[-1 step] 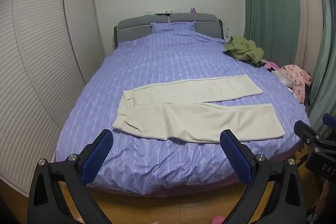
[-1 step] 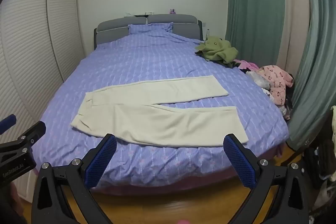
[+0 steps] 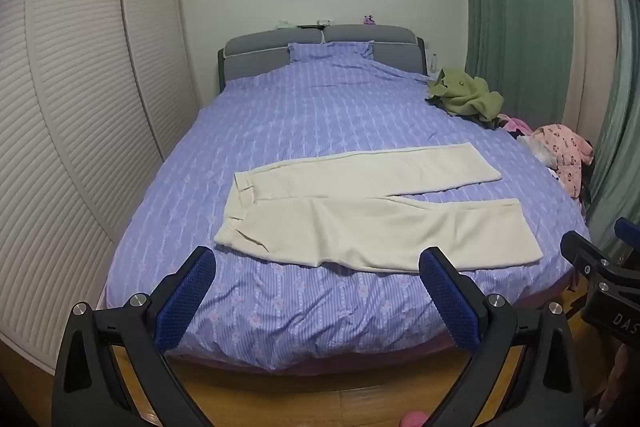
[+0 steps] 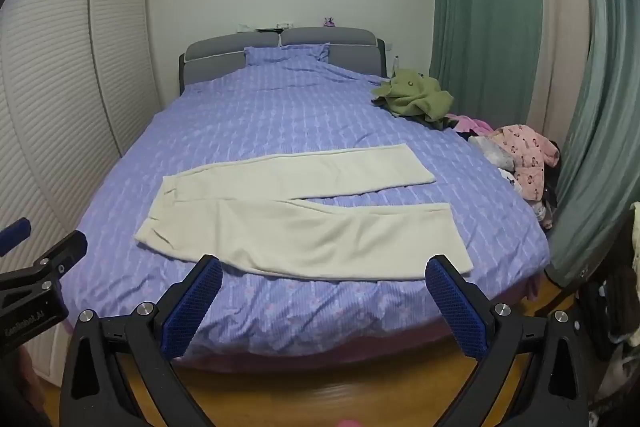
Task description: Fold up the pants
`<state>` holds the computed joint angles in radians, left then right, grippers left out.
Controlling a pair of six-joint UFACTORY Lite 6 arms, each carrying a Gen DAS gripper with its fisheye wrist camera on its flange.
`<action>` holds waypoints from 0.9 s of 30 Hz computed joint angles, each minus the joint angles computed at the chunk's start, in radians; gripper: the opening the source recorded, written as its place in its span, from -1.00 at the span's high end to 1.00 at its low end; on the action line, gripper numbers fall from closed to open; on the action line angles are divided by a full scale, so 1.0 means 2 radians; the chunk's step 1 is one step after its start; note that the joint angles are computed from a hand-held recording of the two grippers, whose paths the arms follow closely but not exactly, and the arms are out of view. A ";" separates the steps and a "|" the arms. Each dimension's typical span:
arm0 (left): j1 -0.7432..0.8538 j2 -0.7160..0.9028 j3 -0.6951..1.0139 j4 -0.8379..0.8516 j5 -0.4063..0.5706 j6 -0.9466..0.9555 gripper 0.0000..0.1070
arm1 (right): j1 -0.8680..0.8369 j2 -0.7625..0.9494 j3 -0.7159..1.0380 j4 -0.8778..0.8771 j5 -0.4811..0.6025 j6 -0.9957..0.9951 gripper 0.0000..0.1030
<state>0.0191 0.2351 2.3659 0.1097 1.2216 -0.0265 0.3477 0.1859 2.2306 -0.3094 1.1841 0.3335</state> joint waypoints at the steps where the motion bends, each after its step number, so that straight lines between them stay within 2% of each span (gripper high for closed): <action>1: -0.002 0.000 0.000 0.004 0.001 -0.007 -0.93 | 0.001 -0.005 -0.009 -0.004 -0.008 0.003 -1.00; 8: 0.003 -0.049 -0.084 0.011 -0.048 -0.020 -0.93 | -0.001 -0.004 -0.006 -0.001 -0.006 0.002 -1.00; 11: 0.009 -0.027 -0.031 0.001 -0.017 -0.010 -0.93 | 0.007 -0.006 -0.007 -0.005 -0.005 0.007 -1.00; 13: 0.019 0.002 0.020 -0.014 0.001 -0.002 -0.93 | 0.005 -0.027 -0.044 -0.004 -0.021 0.008 -1.00; 27: 0.020 0.000 0.029 -0.030 0.012 0.003 -0.93 | -0.018 -0.011 -0.007 0.028 -0.016 -0.028 -1.00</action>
